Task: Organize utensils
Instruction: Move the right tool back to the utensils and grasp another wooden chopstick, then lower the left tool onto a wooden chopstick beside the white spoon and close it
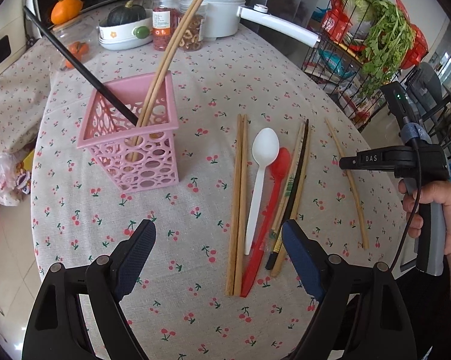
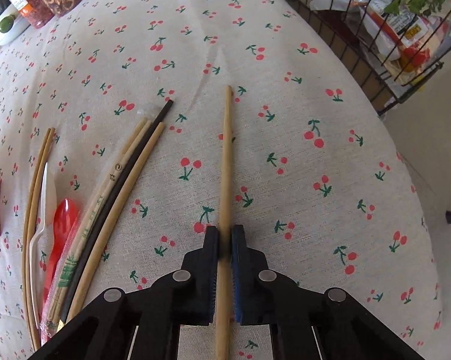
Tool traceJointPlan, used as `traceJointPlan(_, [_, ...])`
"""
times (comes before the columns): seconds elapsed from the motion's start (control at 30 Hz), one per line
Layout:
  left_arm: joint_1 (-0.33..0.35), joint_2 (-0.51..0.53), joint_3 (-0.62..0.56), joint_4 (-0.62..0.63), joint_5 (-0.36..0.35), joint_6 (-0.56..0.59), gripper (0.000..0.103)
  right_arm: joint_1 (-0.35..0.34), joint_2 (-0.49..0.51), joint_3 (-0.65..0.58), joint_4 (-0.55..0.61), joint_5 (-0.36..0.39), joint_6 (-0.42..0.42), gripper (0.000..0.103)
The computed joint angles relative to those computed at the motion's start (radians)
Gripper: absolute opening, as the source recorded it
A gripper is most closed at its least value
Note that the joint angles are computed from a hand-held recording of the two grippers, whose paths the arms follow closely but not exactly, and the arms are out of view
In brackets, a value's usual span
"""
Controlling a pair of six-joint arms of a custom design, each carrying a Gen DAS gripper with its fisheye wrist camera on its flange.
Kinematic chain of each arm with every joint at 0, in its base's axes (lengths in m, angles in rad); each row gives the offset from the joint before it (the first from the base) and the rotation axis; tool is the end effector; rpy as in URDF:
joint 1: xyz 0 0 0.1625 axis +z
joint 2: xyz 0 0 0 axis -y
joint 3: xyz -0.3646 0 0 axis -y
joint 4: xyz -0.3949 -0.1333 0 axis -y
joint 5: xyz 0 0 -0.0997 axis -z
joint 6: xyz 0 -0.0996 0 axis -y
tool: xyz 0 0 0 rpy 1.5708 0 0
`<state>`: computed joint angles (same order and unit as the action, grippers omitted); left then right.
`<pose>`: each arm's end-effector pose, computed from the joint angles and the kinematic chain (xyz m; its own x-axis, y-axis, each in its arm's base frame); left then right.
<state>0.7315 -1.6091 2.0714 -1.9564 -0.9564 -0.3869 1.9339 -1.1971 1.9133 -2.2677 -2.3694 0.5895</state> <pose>-0.1946 -0.4309 0.2619 -0.7550 0.3392 -0.5612 0.4936 0.8574 -0.1459 0.2459 -0.4728 0.1713 -0.7355 0.3029 0.6061 0.0647 0.9218 -0.3822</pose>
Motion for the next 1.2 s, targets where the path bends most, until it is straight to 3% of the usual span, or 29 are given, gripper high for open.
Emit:
traceJointPlan(0.03, [-0.004,0.008,0.002,-0.013,0.005,0.010,0.073,-0.001,-0.013,0.010,-0.022,0.013,-0.010,0.004])
traceJointPlan(0.1, [-0.011,0.047,-0.008,-0.020,0.030,0.026,0.035,0.002,-0.038,0.027,-0.060,0.040,-0.032,0.004])
traceJointPlan(0.2, [-0.005,0.121,-0.028,-0.031,0.077,0.029,0.018,0.007,-0.063,0.045,-0.096,0.064,-0.060,0.004])
traceJointPlan(0.4, [0.048,0.237,-0.080,-0.066,0.071,-0.013,0.010,-0.004,-0.079,0.053,-0.116,0.121,-0.106,0.004])
traceJointPlan(0.57, [0.053,0.306,-0.099,-0.086,0.116,-0.032,0.005,-0.009,-0.090,0.056,-0.134,0.150,-0.124,0.004])
traceJointPlan(0.77, [0.044,0.351,-0.142,0.000,0.156,-0.058,0.006,-0.015,-0.091,0.051,-0.145,0.178,-0.150,0.004])
traceJointPlan(0.87, [0.044,0.369,-0.165,0.076,0.171,-0.070,0.011,-0.018,-0.090,0.049,-0.144,0.189,-0.151,0.005])
traceJointPlan(1.0, [0.064,0.335,-0.170,0.101,0.104,-0.111,0.008,-0.018,-0.092,0.051,-0.137,0.201,-0.156,0.005])
traceJointPlan(1.2, [0.042,0.242,-0.142,0.284,0.028,-0.155,0.007,-0.021,-0.102,0.059,-0.131,0.205,-0.154,0.005])
